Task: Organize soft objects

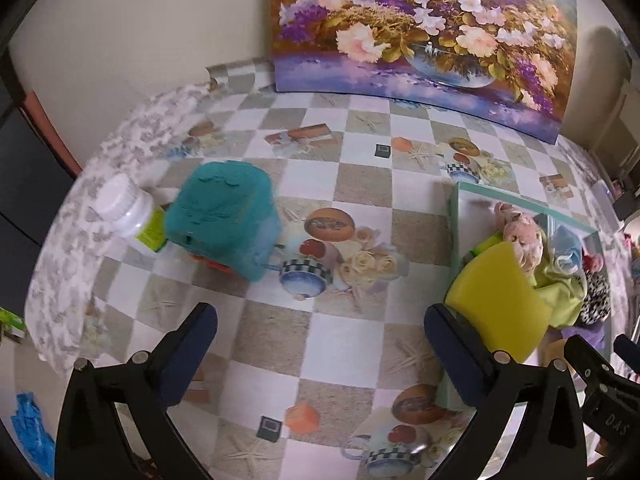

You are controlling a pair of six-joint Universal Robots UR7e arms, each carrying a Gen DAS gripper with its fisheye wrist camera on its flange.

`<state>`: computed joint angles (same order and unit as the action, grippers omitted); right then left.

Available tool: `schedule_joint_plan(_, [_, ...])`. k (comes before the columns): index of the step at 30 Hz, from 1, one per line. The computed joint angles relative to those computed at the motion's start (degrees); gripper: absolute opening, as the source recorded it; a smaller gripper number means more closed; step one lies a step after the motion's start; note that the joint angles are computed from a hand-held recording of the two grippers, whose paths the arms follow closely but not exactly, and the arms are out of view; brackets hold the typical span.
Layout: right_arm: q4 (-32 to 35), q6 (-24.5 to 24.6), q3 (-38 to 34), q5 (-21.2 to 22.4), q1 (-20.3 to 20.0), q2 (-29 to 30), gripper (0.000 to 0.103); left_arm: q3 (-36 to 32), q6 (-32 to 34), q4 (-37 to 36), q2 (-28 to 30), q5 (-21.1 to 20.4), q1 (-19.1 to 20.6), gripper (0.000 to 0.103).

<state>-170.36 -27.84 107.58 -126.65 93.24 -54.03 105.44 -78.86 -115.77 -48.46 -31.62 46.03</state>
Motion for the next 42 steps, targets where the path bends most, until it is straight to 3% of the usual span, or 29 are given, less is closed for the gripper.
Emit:
schedule_joint_plan(4, [-1.3,-0.7,2.1,0.3,0.0,-0.8,0.103,0.9,-3.3,2.0,-0.7,-0.8,-0.7,0.103])
schedule_joint_plan(12, [-2.9,-1.2,5.3,0.5,-0.2,-2.1,0.103,-0.1,-13.7,14.0,-0.9,-3.0,-1.3,0.103])
schedule_joint_plan(24, [-4.0,-1.2,8.0,1.6,-0.6,-3.7,0.103,3.0,-11.3,10.6,-1.7,-5.7,-3.0,0.103])
schedule_joint_plan(42, [-3.6,-1.4,7.8,1.3,-0.3,-3.4,0.103,4.1,-9.5,6.1,-2.3,-7.9,-2.0,0.103])
